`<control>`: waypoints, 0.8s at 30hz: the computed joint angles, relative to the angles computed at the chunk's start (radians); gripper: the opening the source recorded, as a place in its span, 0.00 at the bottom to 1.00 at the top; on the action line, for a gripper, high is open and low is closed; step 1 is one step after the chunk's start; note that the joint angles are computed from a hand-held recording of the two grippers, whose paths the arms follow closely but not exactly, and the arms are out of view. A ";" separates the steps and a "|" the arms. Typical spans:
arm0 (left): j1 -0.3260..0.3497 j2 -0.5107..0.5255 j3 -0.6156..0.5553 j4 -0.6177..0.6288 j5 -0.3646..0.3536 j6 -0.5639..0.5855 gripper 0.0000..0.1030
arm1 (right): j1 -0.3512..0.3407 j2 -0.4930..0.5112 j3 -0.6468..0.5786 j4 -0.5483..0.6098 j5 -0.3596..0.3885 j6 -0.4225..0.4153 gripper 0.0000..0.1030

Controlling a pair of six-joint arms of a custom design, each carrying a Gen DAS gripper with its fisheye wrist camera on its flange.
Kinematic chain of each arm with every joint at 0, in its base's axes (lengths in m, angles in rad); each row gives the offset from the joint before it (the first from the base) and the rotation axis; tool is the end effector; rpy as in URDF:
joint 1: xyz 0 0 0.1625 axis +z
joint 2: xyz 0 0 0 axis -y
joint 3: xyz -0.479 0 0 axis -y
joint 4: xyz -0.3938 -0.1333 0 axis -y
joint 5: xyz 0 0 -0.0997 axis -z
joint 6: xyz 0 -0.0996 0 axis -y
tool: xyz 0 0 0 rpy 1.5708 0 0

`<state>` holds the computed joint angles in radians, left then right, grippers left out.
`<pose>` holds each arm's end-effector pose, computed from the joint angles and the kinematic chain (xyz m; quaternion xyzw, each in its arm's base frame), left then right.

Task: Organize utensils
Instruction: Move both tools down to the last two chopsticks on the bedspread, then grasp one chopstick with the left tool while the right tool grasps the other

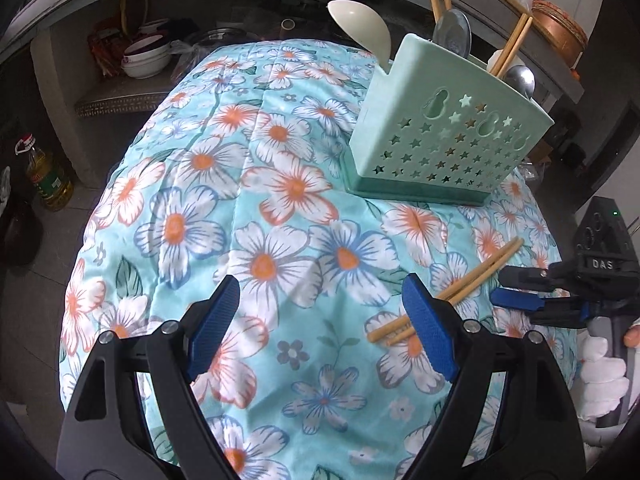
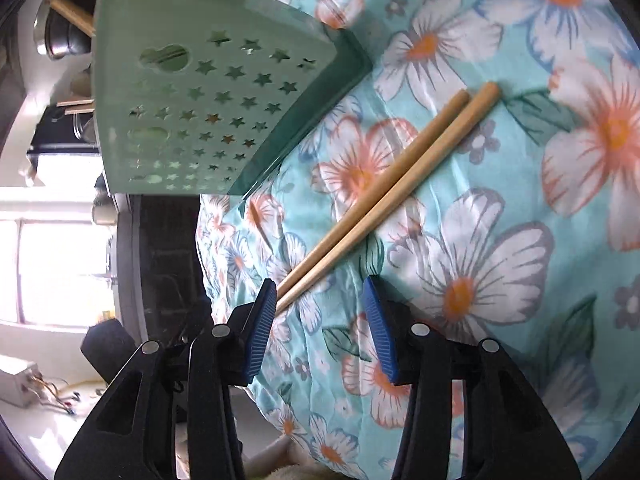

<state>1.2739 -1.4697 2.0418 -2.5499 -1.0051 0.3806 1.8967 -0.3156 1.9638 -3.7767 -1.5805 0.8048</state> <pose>0.0310 -0.5368 0.3881 0.2593 0.9057 -0.1825 0.2812 0.3054 -0.4902 -0.1132 0.2293 0.9336 -0.2349 0.1435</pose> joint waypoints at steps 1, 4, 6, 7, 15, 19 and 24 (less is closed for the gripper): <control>0.003 -0.002 -0.002 0.007 -0.003 -0.004 0.77 | -0.002 0.011 -0.005 -0.023 0.002 0.012 0.43; 0.017 -0.007 -0.011 0.037 -0.012 -0.017 0.77 | -0.006 0.036 -0.019 -0.071 -0.007 0.035 0.38; 0.024 -0.009 -0.014 0.051 -0.016 -0.021 0.77 | -0.003 0.051 -0.033 -0.085 -0.015 0.056 0.29; 0.026 -0.009 -0.015 0.057 -0.015 -0.019 0.77 | -0.005 0.055 -0.031 -0.095 -0.016 0.062 0.27; 0.018 -0.009 -0.023 0.052 -0.010 -0.004 0.77 | -0.029 0.074 0.004 -0.165 0.021 0.051 0.12; 0.010 -0.014 -0.011 0.059 -0.015 -0.010 0.77 | -0.036 0.054 0.042 -0.156 0.058 0.024 0.12; -0.006 -0.015 0.017 0.050 -0.019 0.020 0.77 | -0.048 0.000 0.123 -0.088 0.101 -0.053 0.12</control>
<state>1.2679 -1.4850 2.0585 -2.5002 -1.0236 0.4004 1.8488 -0.3156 2.0868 -3.8651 -1.4792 0.7521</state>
